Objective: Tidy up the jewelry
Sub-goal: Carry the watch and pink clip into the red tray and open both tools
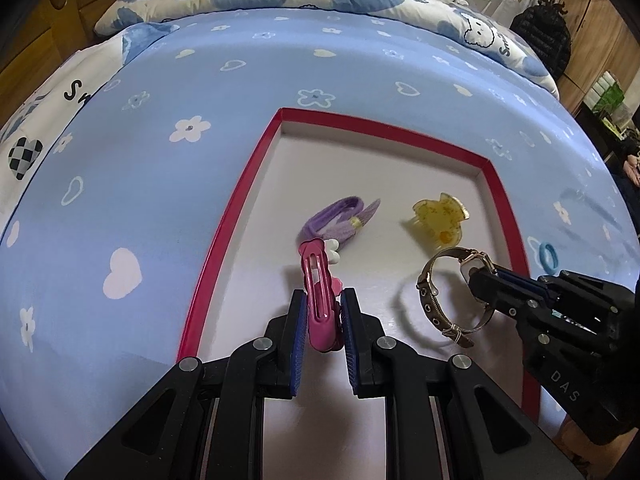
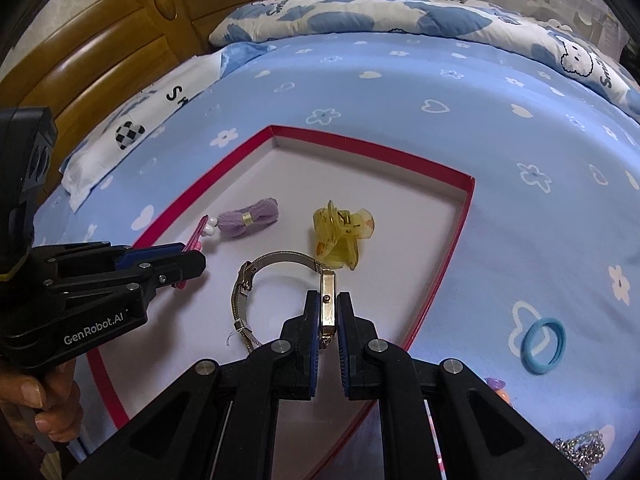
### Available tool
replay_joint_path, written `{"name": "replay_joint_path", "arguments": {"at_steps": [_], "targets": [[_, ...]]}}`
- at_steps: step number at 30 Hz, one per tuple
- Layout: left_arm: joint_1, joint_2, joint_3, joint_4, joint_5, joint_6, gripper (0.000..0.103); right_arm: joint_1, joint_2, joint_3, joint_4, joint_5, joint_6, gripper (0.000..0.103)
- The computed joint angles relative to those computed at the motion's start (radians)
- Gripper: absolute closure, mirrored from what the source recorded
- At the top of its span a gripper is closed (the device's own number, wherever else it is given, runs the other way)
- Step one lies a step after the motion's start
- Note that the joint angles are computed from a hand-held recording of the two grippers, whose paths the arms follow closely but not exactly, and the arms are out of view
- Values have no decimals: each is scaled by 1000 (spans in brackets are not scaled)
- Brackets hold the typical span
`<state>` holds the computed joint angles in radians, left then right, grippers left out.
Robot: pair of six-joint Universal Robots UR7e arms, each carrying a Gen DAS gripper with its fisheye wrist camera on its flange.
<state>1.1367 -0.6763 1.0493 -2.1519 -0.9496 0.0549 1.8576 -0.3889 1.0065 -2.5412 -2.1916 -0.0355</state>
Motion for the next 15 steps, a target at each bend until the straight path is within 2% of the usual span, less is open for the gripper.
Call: {"name": "replay_joint_path", "arguments": {"at_steps": [9, 15], "targets": [[1, 18, -7, -4, 26, 7, 86, -5, 10, -16, 21, 2, -1, 95], [-3, 18, 2, -13, 37, 14, 86, -4, 16, -24, 24, 9, -4, 90]]}}
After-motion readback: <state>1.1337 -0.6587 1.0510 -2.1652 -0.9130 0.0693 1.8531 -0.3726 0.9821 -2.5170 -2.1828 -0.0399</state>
